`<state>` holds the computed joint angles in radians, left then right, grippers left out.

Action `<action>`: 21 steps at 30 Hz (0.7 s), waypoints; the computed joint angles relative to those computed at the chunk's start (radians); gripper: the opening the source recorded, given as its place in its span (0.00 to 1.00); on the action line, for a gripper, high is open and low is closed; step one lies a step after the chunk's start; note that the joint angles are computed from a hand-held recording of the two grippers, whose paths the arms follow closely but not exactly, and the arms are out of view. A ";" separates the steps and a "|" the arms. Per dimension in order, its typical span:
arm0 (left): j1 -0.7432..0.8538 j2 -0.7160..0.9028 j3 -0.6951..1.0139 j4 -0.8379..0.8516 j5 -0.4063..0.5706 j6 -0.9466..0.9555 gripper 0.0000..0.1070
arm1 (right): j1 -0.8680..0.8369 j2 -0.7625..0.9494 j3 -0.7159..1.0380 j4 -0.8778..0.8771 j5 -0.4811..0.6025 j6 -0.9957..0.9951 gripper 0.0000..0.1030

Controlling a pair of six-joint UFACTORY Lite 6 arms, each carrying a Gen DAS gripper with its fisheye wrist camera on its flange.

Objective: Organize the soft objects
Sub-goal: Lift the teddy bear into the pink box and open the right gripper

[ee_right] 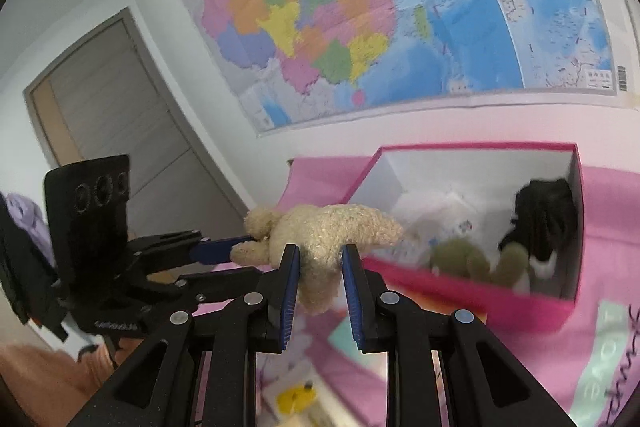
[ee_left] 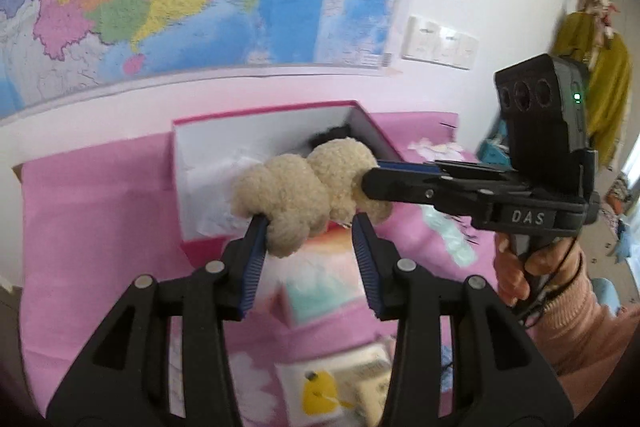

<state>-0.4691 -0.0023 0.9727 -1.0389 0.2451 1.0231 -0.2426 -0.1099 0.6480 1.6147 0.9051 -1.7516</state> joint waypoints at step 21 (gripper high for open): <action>0.139 0.314 0.254 0.009 0.032 -0.030 0.42 | 0.133 0.545 0.415 0.119 -0.251 0.035 0.24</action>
